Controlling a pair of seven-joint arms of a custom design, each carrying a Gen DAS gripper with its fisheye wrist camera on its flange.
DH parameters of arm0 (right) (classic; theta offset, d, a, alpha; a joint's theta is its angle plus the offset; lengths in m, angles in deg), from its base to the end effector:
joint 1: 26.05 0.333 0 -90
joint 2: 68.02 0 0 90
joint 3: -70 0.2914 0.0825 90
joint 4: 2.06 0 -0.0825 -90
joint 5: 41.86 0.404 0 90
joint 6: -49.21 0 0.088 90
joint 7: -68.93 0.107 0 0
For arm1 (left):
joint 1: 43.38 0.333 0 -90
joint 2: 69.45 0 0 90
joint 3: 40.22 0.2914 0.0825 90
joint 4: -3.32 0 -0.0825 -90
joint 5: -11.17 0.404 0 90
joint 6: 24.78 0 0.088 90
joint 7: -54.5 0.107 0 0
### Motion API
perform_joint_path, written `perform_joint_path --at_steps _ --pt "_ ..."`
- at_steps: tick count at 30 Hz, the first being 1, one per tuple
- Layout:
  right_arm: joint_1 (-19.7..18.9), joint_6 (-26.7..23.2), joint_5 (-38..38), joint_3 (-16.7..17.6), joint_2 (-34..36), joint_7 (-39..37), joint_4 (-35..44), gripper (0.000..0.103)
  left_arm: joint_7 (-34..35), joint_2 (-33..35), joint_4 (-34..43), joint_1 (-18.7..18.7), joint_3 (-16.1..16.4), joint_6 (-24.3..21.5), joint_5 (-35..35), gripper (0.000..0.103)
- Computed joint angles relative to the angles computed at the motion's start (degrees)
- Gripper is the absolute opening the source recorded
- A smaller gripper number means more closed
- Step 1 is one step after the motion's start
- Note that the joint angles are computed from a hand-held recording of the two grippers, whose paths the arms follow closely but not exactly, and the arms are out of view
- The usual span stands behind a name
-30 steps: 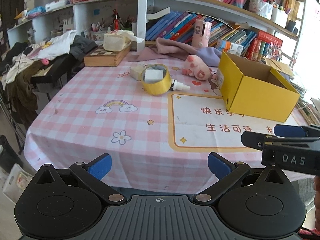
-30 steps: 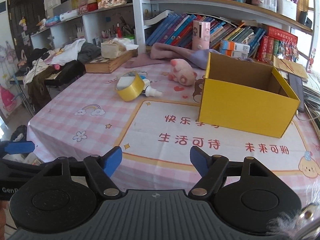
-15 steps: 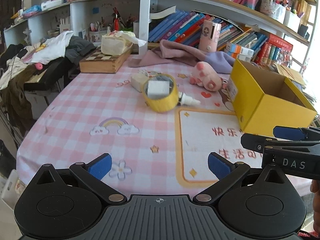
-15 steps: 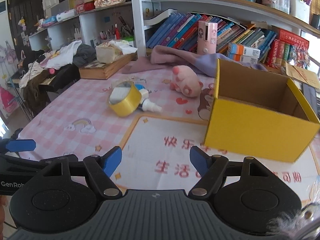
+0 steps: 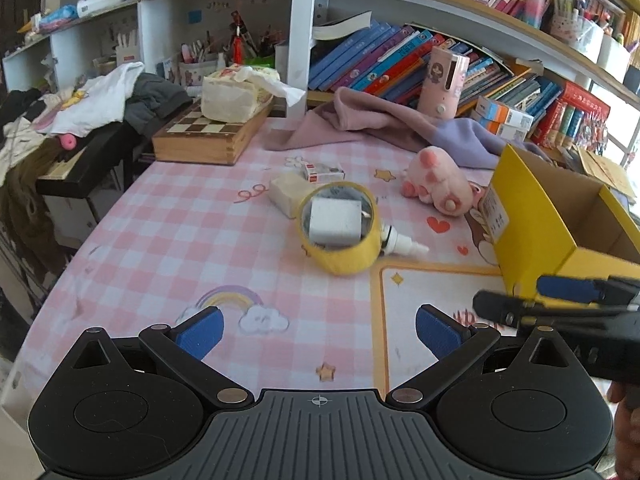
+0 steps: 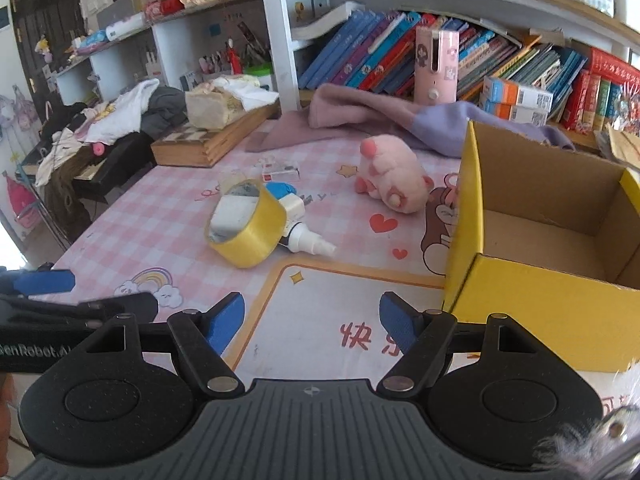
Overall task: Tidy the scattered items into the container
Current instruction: 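Lower the left gripper around the yellow tape roll rim while the right gripper approaches the white spray bottle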
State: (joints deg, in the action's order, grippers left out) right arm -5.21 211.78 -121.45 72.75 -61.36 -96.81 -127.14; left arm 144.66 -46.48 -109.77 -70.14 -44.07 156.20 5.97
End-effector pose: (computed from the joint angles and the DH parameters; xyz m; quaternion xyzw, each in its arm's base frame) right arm 0.5059 0.2764 0.3273 -0.5956 0.6956 -0.2598 0.3065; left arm 0.5798 -0.3298 0.3219 -0.4991 0.7775 -0.3449 0.1654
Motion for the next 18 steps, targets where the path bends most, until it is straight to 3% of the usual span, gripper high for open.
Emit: perform_joint_path --at_steps 3,11,18 --pt "-0.6 1.0 2.8 -0.5 2.1 -3.7 1.8 0.074 -0.7 3.0 4.9 -0.5 0.9 -2.0 0.4 0.103" --pt "-0.6 4.4 10.4 -2.9 7.2 -13.2 5.9 0.075 2.2 12.7 19.7 4.0 -4.6 -10.2 0.2 0.103" --pt "0.3 6.9 18.8 -5.2 12.0 -22.0 9.9 0.074 2.2 21.4 32.8 2.7 -3.9 -16.9 2.0 0.103"
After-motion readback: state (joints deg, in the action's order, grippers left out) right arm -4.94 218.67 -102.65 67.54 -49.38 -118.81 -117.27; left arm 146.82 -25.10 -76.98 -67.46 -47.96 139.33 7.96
